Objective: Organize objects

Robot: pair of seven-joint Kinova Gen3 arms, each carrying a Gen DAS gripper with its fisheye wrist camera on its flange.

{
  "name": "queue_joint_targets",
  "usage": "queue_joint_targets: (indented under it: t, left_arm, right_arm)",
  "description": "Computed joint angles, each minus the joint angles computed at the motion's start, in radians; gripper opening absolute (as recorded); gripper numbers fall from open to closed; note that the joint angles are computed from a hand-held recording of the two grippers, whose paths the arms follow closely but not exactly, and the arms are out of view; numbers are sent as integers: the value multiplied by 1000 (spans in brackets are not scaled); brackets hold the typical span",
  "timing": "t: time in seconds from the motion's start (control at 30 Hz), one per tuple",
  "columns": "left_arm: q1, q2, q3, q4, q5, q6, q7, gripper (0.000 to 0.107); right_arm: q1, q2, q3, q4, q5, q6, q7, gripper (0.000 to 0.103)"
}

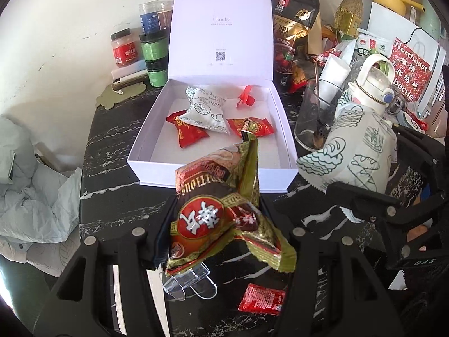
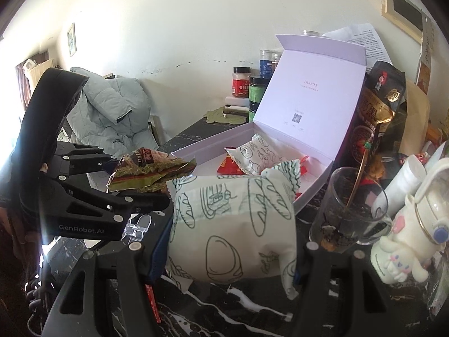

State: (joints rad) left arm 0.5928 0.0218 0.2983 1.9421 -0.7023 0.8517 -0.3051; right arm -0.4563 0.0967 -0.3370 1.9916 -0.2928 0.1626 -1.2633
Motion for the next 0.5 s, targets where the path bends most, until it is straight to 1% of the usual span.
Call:
queue_joint_targets:
  t: [0.1,0.17,0.2,0.3,0.43,0.5]
  left_arm:
    - [-7,13,-10,-16,-17,0,-4,55]
    - [-10,19,-18,-24,-32,1,-3,55]
    - [-9,25,-20,-29,-47,10,6,55]
    - [-9,40,-34,-47,-79,28,18,55]
    - [-10,69,-54,-74,-110,57,24,55]
    - [-7,85,-66,-87,-127,72,24,55]
  right_arm:
    - [-31,21,32,-31,49,0,-34,67]
    - [-29,40,32,-59,64,7,-45,67]
    - [-21,51,26,-75,66,12,-42,67]
    - [-53,80,67,-121,120,29,-87,67]
    - [-49,112,76,-170,153,36,-115,67]
    - [-72,124,104,-190,188,38,-144,67]
